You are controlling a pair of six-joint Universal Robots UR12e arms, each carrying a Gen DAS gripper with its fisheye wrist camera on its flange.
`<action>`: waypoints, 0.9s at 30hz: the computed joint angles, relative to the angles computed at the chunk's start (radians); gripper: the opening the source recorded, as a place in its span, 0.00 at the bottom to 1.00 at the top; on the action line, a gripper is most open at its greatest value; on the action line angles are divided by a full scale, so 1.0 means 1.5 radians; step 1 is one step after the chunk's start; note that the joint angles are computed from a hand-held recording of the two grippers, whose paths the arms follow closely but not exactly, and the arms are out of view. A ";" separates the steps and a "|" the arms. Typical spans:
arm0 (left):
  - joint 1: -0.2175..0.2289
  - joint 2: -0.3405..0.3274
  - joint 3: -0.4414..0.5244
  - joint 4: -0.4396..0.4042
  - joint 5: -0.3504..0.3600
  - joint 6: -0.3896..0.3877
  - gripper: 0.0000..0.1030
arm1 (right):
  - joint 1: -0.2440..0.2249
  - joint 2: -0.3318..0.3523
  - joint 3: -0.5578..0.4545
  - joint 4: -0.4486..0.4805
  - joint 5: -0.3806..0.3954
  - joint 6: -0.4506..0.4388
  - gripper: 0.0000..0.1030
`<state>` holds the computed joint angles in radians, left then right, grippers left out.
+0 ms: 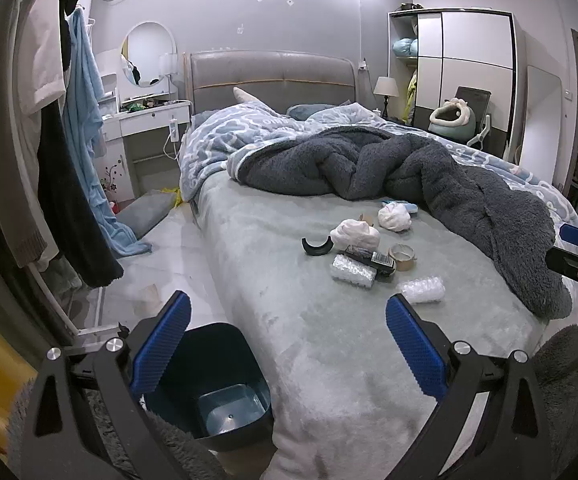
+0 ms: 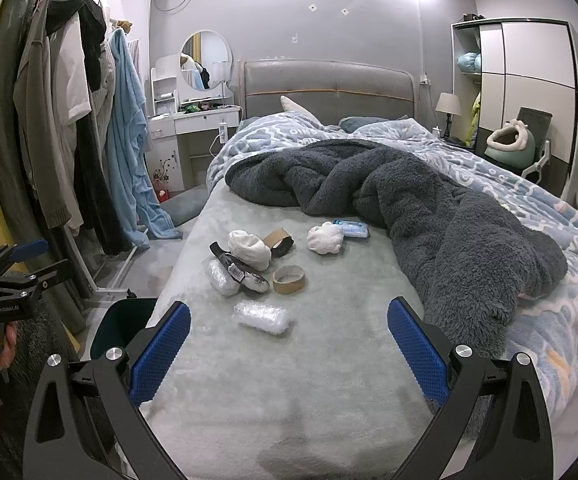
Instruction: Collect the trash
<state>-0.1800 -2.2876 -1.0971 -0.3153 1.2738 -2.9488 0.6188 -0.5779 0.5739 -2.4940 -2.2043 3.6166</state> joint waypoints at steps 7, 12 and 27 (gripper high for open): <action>0.000 0.000 -0.001 0.001 0.000 -0.001 0.96 | 0.000 0.000 0.000 0.001 0.000 0.000 0.97; -0.001 0.000 -0.001 0.001 0.001 0.000 0.97 | 0.000 0.000 0.000 0.001 0.000 0.000 0.97; 0.000 0.001 -0.004 0.000 -0.002 0.004 0.97 | 0.000 -0.004 0.008 -0.001 0.001 0.001 0.97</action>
